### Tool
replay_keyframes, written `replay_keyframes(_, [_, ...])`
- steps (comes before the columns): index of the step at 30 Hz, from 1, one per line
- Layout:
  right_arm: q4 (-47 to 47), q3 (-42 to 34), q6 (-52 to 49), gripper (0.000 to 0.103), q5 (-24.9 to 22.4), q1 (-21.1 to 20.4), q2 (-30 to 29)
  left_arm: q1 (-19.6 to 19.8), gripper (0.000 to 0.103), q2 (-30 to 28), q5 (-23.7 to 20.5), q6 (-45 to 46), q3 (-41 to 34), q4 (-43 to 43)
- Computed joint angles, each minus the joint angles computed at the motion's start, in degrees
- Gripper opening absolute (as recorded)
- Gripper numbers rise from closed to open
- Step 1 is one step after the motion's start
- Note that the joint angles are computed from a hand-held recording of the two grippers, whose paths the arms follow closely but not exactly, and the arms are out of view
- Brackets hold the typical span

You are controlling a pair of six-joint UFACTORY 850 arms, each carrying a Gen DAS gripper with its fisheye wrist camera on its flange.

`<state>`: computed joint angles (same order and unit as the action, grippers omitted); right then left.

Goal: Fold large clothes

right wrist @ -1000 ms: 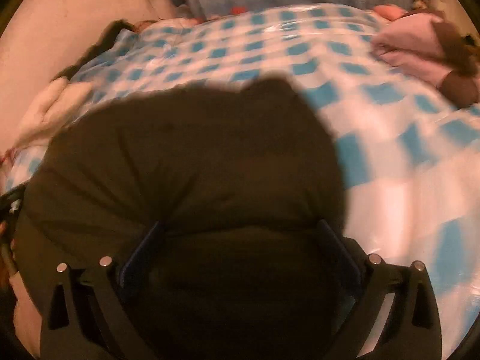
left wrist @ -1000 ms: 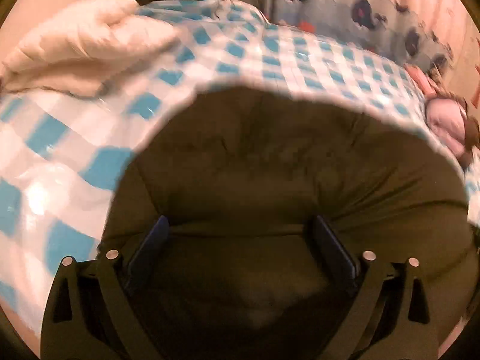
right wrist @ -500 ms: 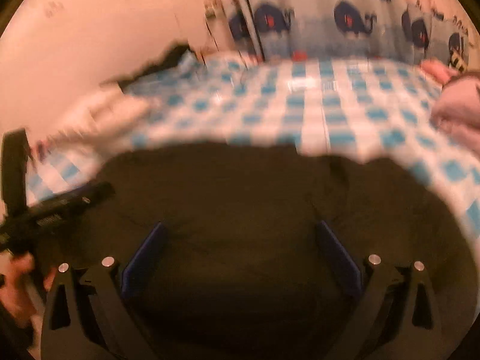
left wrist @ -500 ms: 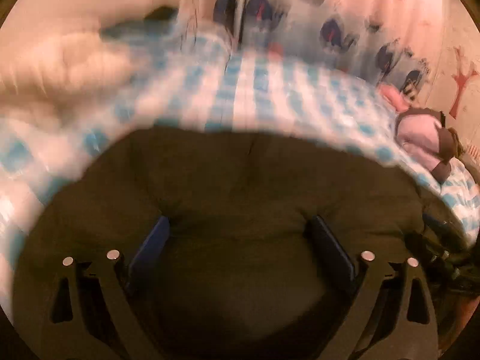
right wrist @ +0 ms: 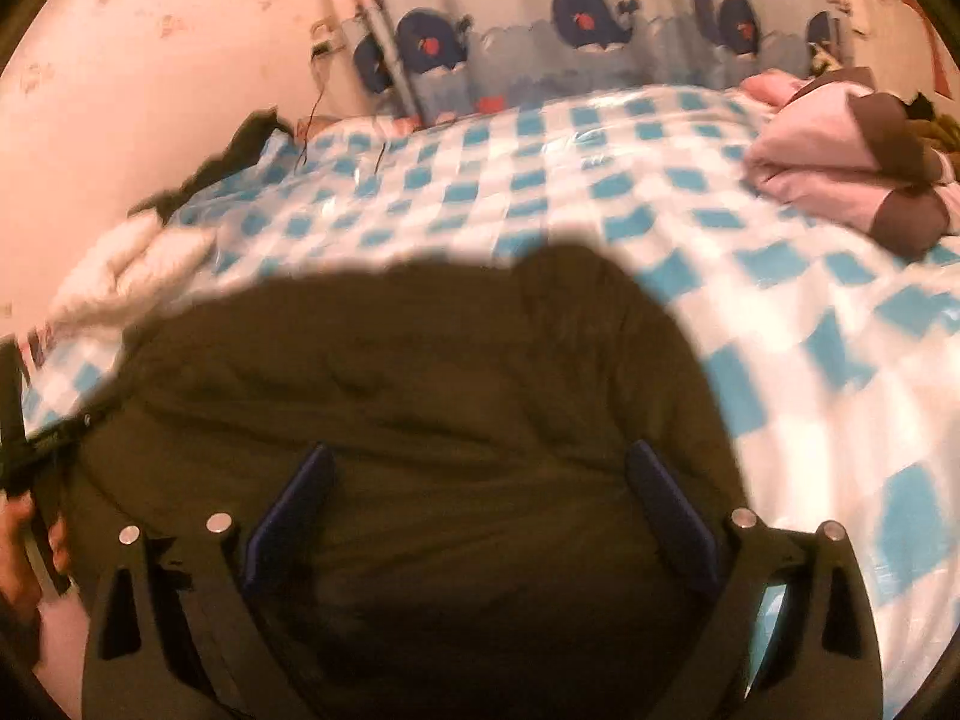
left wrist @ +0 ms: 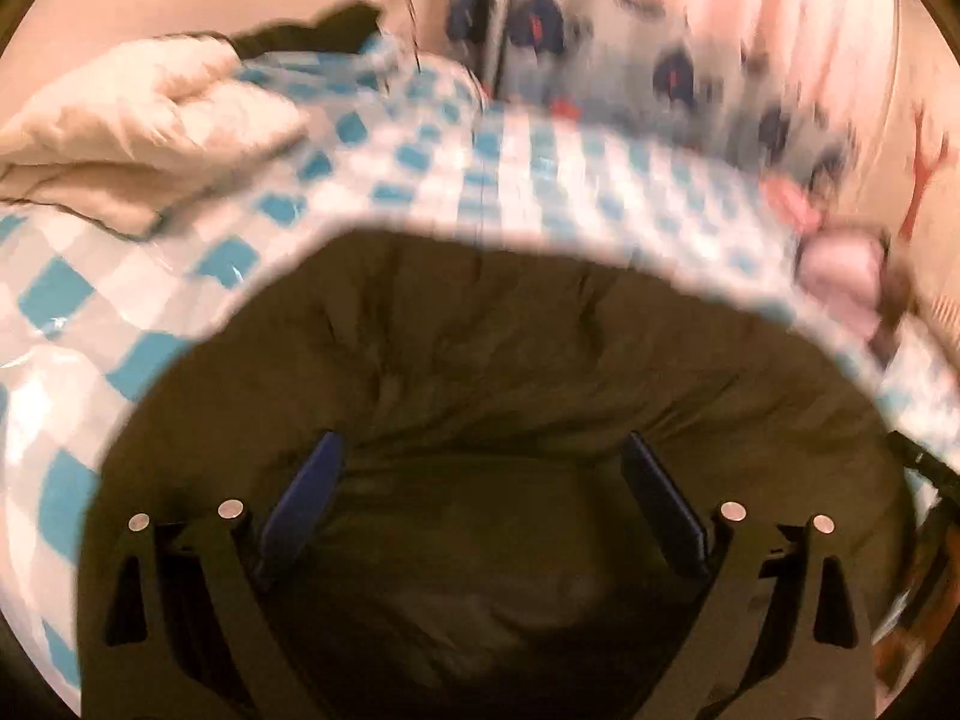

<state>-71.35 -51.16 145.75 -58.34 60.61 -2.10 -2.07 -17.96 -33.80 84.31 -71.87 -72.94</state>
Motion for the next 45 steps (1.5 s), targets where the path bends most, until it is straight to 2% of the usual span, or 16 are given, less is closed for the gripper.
replay_keyframes(1, [-1.7, -1.6, -1.2, 0.095, -2.7, -0.5, -0.1, 0.0, 0.091, 1.0, 0.6, 4.2, 0.8, -4.5])
replay_keyframes(3, [-3.3, -4.8, -6.9, 0.096, -2.8, -4.0, -0.8, -1.5, 0.091, 2.6, 4.2, 16.2, 1.0, -15.6])
replay_keyframes(6, [-2.2, -7.2, -11.6, 0.096, 2.6, -11.9, -2.8, -4.5, 0.091, -0.4, 10.7, 24.0, -3.2, -21.2])
replay_keyframes(9, [2.7, -6.0, -12.8, 0.096, 9.7, -18.5, -5.3, -5.5, 0.091, -7.1, 16.4, 11.3, -10.5, -10.4])
replay_keyframes(12, [1.3, 2.6, 1.9, 0.096, 24.5, -23.1, -4.1, -3.6, 0.091, -13.6, 14.5, -6.7, -15.8, 4.6])
replay_keyframes(14, [-2.7, 4.9, 7.6, 0.095, 25.9, -23.2, -3.2, -1.4, 0.092, -17.2, 8.3, -15.8, -18.9, 10.8])
replay_keyframes(18, [4.9, 3.4, -2.1, 0.095, 28.6, -24.6, -3.6, -2.1, 0.092, -17.1, 10.7, -20.0, -18.5, 16.7])
replay_keyframes(21, [5.8, 3.5, -3.7, 0.095, 25.6, -21.1, 0.3, -1.3, 0.092, -13.3, 11.2, -15.6, -15.2, 14.7])
replay_keyframes(24, [4.9, 1.5, -6.7, 0.095, 12.0, -10.9, 3.0, 2.6, 0.092, -5.9, 9.4, 0.8, -7.9, 1.2])
replay_keyframes(25, [3.9, 1.0, -6.7, 0.096, 7.4, -6.7, 2.3, 3.2, 0.092, -5.0, 10.0, 2.8, -6.8, 0.8])
replay_keyframes(27, [6.3, 0.2, -9.9, 0.096, 4.7, -4.2, -0.3, 3.2, 0.093, -5.9, 13.7, -0.3, -6.1, 7.1])
replay_keyframes(29, [9.8, 1.9, -10.4, 0.096, 7.9, -3.7, -1.9, 5.2, 0.094, -9.2, 8.8, -10.8, -8.1, 16.7])
replay_keyframes(32, [8.9, 1.9, -2.7, 0.096, -0.1, 2.0, -0.1, 8.3, 0.094, -4.6, 5.0, -12.6, -4.5, 15.5])
replay_keyframes(34, [7.9, -1.5, -6.0, 0.096, -4.1, 6.1, -0.6, 11.4, 0.094, -2.2, -2.4, -10.7, -2.5, 13.9])
replay_keyframes(39, [-2.3, -5.2, -5.4, 0.096, 7.3, 9.9, -0.6, 20.7, 0.094, -7.6, -30.9, -25.7, -5.6, 14.6])
replay_keyframes(45, [-3.5, -6.0, 0.7, 0.096, 16.8, 9.5, -2.4, 22.7, 0.093, -11.6, -40.6, -31.9, -4.3, 10.2])
